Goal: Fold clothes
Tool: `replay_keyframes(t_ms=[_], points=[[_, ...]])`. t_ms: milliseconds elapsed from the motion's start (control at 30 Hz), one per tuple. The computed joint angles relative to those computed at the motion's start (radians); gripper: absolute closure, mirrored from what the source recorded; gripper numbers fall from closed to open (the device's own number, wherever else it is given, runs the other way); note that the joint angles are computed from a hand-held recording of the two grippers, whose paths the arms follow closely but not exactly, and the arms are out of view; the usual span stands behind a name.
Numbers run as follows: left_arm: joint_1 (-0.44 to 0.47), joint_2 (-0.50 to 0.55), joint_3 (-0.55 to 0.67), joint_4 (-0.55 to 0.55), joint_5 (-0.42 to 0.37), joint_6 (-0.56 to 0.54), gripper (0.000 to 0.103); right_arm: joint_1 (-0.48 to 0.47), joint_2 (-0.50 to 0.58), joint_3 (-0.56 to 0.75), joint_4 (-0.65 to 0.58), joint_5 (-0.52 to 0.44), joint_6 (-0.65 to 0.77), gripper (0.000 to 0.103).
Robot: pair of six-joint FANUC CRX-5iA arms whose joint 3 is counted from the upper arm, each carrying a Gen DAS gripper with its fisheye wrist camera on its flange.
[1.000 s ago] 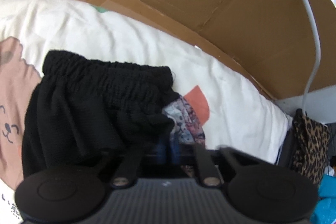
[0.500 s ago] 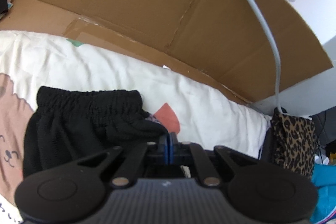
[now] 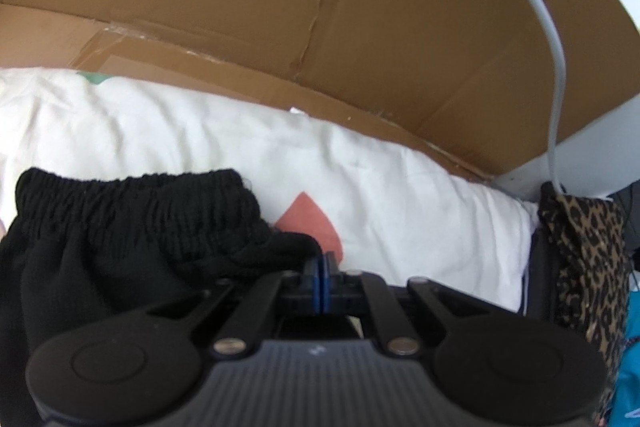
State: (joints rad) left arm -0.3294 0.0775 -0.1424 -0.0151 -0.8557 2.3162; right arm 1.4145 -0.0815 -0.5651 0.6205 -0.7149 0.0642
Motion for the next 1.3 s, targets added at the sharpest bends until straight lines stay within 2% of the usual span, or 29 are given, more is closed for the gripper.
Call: replay_keyframes(t_ms=[67,133,167,233,300,333,500,633,700,833,1100,1300], points=[[0.015,-0.013,-0.016,0.037,0.007,-0.032,0.099,0.004,-0.005,0.000,0.012,-0.015,-0.025,0.099],[0.040,-0.022,-0.029,0.094,-0.004,-0.061,0.091,0.011,-0.019,-0.016,0.061,-0.024,-0.083,0.099],[0.047,-0.037,-0.037,0.106,-0.002,-0.070,0.090,0.014,-0.028,-0.026,0.092,-0.025,-0.114,0.098],[0.057,-0.073,-0.048,0.118,-0.004,-0.103,0.078,0.018,-0.043,-0.041,0.122,-0.024,-0.150,0.098],[0.058,-0.102,-0.035,0.088,-0.038,-0.122,0.067,0.017,-0.058,-0.059,0.145,-0.006,-0.192,0.098],[0.057,-0.115,-0.027,0.071,-0.056,-0.132,0.065,0.014,-0.064,-0.069,0.158,0.013,-0.215,0.098],[0.019,-0.121,0.076,-0.135,-0.216,-0.139,0.066,0.010,-0.062,-0.082,0.202,0.064,-0.258,0.098],[0.020,-0.124,0.069,-0.171,-0.268,-0.186,0.066,-0.003,-0.035,-0.067,0.174,0.111,-0.213,0.098],[0.017,-0.129,0.052,-0.187,-0.275,-0.199,0.067,0.007,-0.001,-0.028,0.113,0.068,-0.136,0.098],[-0.003,-0.121,0.024,-0.204,-0.261,-0.197,0.068,0.005,0.022,-0.012,0.062,0.041,-0.114,0.095],[-0.084,-0.048,0.061,-0.338,-0.250,-0.118,0.068,-0.003,0.032,-0.016,0.066,0.019,-0.139,0.099],[-0.111,0.009,0.142,-0.369,-0.331,-0.129,0.068,-0.012,0.036,-0.015,0.085,0.009,-0.194,0.099]])
